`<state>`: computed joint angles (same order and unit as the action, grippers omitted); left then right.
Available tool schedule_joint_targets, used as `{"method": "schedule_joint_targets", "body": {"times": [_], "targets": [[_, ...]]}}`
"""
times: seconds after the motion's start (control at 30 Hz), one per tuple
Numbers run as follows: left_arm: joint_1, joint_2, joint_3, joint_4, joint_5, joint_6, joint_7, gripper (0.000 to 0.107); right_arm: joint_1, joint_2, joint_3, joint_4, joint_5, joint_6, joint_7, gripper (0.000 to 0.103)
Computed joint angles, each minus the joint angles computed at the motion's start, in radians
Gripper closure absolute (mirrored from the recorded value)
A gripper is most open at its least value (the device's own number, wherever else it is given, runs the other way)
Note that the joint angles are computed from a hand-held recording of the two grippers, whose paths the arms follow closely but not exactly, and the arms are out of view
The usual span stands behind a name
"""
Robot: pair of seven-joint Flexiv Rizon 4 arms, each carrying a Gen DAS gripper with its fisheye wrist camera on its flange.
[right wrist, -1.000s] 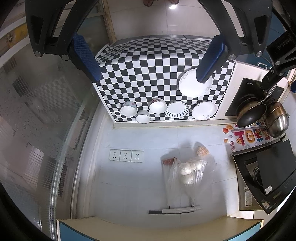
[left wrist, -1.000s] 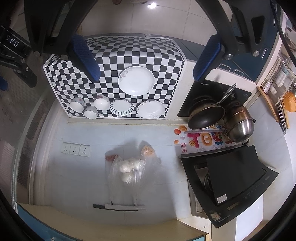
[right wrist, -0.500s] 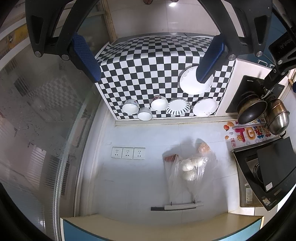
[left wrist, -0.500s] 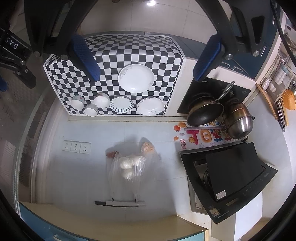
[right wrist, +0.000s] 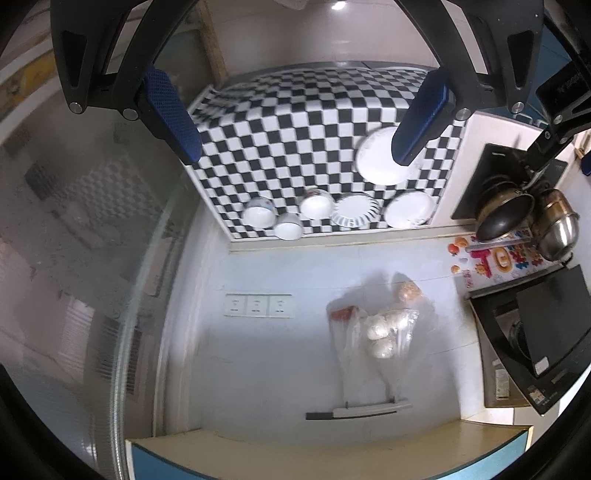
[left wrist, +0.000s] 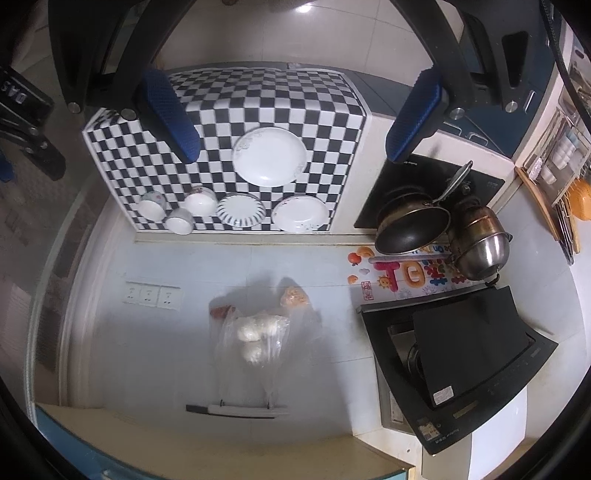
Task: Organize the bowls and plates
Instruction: 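Move both tools down to the rim of the white branch-pattern plate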
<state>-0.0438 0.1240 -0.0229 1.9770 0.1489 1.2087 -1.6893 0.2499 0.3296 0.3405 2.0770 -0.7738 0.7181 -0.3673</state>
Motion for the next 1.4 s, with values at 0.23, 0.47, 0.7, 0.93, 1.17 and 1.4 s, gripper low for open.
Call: {"method": "schedule_joint_targets", "body": {"times": [0.23,0.47,0.7,0.93,1.17,1.4], "targets": [[0.031,-0.153,0.024,-0.082,0.07,0.056,-0.044,0.004,-0.023,-0.127,-0.032,0.018,-0.142,0.11,0.093,0.0],[0.002,-0.314,0.069,-0.209,0.058,0.018,-0.056,0.004,0.019,-0.294,-0.111,-0.047,-0.176,0.154,0.132,0.0],[-0.061,-0.515,0.109,-0.418,0.05,-0.089,-0.078,0.004,0.043,-0.492,-0.211,-0.162,-0.148,0.222,0.054,0.0],[-0.104,-0.749,0.126,-0.714,0.016,-0.267,-0.057,0.004,0.043,-0.759,-0.267,-0.398,0.105,0.283,-0.234,0.0],[-0.101,-1.019,0.121,-1.086,-0.041,-0.516,0.003,0.004,0.007,-1.097,-0.21,-0.825,0.388,0.118,-0.61,0.0],[-0.06,-1.292,0.114,-1.485,-0.091,-0.808,0.049,0.014,0.019,-1.388,-0.172,-1.268,0.566,-0.19,-0.822,0.0]]}}
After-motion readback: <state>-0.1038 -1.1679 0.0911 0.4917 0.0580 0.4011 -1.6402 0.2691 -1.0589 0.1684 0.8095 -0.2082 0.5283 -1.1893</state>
